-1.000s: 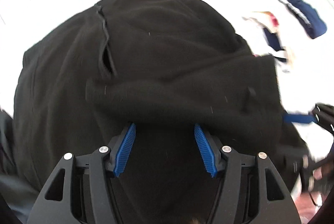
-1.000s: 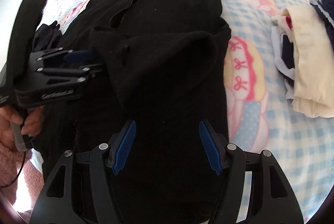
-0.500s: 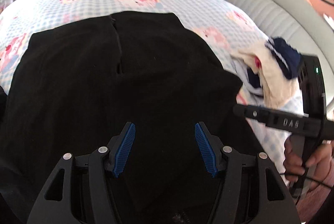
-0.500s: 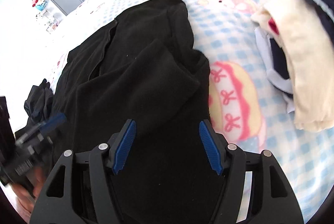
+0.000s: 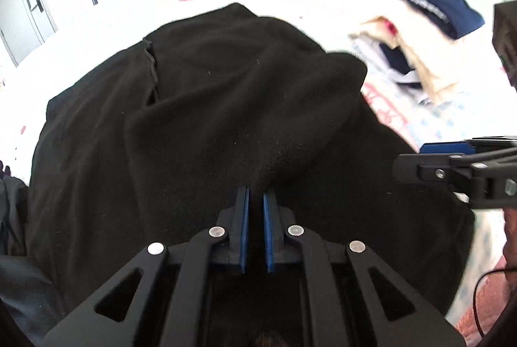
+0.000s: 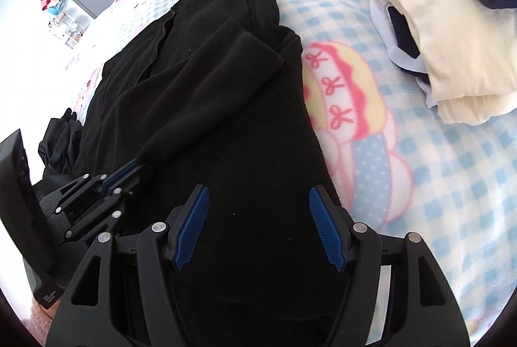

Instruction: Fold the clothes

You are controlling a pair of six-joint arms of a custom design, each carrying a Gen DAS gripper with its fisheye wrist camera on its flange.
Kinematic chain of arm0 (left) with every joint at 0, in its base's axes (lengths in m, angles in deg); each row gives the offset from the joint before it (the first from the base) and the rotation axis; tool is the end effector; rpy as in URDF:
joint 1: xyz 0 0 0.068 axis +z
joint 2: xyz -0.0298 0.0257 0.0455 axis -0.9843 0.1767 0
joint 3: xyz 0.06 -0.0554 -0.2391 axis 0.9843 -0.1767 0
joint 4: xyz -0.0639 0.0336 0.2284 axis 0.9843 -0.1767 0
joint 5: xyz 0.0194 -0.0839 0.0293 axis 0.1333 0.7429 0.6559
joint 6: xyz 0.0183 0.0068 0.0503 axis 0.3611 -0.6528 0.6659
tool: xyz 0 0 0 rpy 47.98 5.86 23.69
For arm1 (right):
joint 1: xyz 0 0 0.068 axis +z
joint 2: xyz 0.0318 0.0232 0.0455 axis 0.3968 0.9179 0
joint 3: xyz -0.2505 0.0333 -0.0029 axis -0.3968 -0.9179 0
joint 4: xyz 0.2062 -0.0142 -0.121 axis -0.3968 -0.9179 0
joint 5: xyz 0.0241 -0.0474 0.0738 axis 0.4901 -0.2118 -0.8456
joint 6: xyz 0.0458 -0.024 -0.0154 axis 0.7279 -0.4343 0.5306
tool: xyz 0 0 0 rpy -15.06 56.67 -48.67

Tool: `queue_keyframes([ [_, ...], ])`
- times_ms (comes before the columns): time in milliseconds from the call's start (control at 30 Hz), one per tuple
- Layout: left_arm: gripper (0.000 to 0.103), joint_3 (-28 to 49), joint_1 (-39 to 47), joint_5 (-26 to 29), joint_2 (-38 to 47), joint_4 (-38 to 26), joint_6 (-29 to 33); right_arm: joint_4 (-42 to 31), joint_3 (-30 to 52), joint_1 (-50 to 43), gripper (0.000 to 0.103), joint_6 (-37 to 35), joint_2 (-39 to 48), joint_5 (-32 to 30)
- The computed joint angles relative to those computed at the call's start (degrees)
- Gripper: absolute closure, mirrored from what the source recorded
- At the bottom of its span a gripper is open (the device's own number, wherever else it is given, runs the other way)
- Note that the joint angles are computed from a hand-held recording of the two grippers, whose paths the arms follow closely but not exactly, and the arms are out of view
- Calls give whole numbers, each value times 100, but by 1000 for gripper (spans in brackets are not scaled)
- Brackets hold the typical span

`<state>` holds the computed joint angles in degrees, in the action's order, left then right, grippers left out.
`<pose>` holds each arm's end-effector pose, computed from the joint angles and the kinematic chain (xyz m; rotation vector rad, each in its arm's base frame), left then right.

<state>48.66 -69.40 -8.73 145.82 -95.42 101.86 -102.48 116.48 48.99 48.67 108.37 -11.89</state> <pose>0.1961 0.0240 0.1912 0.5964 2.4880 -0.1694 0.3187 0.1566 0.1562 0.1909 2.7268 0.4578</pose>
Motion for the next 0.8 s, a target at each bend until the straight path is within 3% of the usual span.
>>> queue_keyframes([
  [233,95,334,1559,481,-61,-996,1537,-283,-81,97,36,-39,-488,336],
  [400,88,865,2180,393,967,-1290,1443,-356,-9,98,33,11,-362,435],
  [533,84,979,2504,1002,878,-1495,1293,-249,-27,119,33,203,-269,482],
  [667,81,1473,2866,1653,1583,-2108,1276,-163,80,95,33,19,-241,156],
  [733,73,1876,3133,2175,2106,-2840,1710,-187,291,187,33,-315,-131,-248],
  [800,58,2168,3373,2573,2457,-3587,2318,-275,618,397,31,-544,134,-397],
])
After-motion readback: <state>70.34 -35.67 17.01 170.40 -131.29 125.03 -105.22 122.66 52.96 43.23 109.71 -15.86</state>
